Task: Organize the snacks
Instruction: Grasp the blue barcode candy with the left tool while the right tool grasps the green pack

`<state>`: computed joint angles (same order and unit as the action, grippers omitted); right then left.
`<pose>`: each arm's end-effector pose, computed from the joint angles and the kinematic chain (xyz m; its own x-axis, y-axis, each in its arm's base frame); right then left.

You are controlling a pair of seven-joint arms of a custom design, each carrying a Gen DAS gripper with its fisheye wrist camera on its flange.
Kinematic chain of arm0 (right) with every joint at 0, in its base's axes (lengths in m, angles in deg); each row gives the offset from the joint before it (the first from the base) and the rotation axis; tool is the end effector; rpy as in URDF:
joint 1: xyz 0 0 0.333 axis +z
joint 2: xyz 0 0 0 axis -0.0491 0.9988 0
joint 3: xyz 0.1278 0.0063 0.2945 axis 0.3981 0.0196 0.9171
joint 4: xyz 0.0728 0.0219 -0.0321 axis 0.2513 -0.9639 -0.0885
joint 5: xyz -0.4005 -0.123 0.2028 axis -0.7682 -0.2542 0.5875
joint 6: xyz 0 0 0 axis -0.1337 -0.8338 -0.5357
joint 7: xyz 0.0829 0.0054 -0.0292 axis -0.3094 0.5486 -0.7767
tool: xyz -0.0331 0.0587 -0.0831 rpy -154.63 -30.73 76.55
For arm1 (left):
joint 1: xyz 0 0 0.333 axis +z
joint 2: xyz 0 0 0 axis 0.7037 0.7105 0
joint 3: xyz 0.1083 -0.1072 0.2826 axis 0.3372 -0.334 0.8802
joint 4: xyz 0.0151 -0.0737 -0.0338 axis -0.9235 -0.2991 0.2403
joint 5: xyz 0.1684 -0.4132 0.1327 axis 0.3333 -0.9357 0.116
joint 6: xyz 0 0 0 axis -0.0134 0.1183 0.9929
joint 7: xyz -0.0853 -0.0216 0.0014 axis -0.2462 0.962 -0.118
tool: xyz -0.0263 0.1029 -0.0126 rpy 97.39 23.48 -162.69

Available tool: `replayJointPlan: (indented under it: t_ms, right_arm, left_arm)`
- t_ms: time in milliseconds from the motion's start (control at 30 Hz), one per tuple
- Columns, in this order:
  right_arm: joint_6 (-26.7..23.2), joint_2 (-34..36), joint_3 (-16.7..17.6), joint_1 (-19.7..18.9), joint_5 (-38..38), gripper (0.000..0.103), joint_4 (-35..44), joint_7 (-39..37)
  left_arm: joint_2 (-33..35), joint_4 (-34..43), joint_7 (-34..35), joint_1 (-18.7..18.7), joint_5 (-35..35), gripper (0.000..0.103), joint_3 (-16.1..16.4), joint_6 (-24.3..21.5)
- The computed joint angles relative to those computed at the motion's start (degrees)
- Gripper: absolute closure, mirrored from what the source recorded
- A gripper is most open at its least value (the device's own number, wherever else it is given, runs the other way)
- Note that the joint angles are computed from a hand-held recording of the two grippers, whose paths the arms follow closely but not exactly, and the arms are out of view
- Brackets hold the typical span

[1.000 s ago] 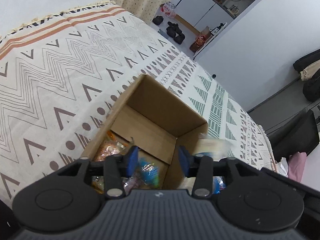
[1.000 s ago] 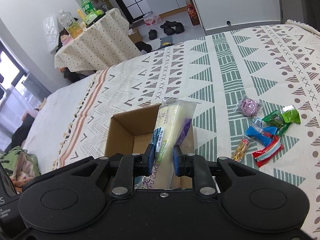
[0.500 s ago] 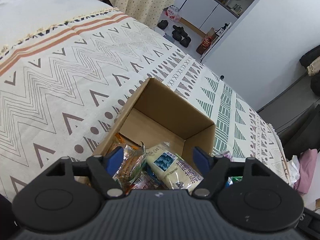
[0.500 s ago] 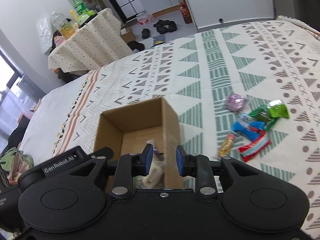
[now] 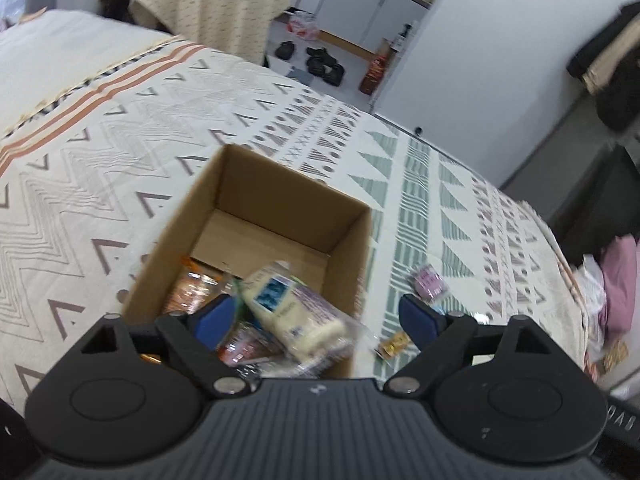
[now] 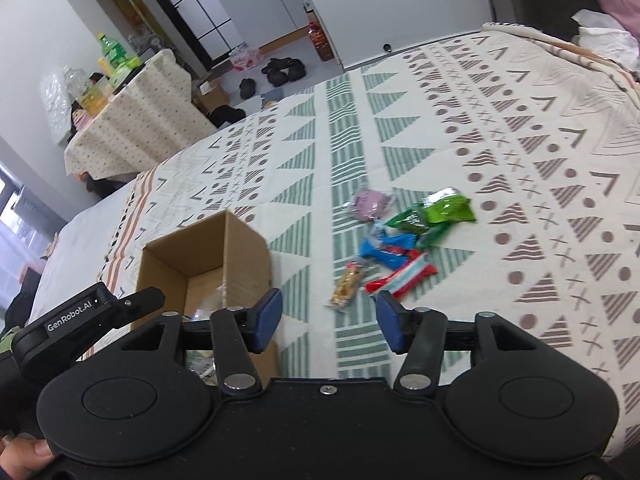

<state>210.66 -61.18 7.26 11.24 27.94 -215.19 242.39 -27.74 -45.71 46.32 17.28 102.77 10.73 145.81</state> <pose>0.3862 0.2891 0.5903 -0.3084 -0.8578 -0.4111 -0.6779 0.5014 -0.5376 0.4661 -0.5006 0.5841 0.0034 -0.9437 0.3309 -0.7941 -0.2036 -0.5727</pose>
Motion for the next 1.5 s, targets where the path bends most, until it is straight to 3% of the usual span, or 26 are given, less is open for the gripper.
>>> replayJointPlan:
  t_ms: [433,600,767,900,1100,1233,1367,1500]
  right_arm:
    - [2.92,-8.54,-2.11,-0.6,3.31,0.022,-8.42,-2.54]
    - [5.35,-11.35,-2.45,-1.43,4.51,0.006,-11.65,-4.03]
    - [7.33,-13.76,-2.95,-2.52,5.84,0.0,-14.75,-5.13]
    - [8.99,-14.73,-3.42,-3.26,6.39,0.0,-16.83,-7.16]
    - [12.55,-15.36,-4.4,-4.57,7.7,0.0,-20.09,-9.16]
    - [16.73,-14.47,-5.14,-5.49,9.28,0.003,-22.08,-10.0]
    - [21.25,-12.2,-7.34,-4.79,11.75,0.013,-23.0,-13.53]
    - [24.7,-8.77,-10.11,-2.91,15.12,0.026,-22.98,-17.53]
  left_arm:
    - [5.46,6.59,6.62,-3.54,2.16,0.008,-0.71,-1.04]
    - [8.65,10.45,10.64,-4.99,1.33,0.006,-0.58,-1.8]
    - [12.25,14.67,10.56,-6.95,1.76,0.006,0.11,-3.32]
    - [14.14,16.1,9.42,-8.02,2.04,0.006,0.82,-0.79]
    - [18.85,21.87,7.39,-10.56,3.23,0.009,2.07,-4.11]
    - [22.29,25.9,5.73,-12.12,3.71,0.024,3.03,-6.04]
    - [26.47,30.95,6.65,-13.15,1.87,0.039,3.43,-8.3]
    - [30.81,36.32,6.86,-14.56,0.23,0.048,4.33,-11.0]
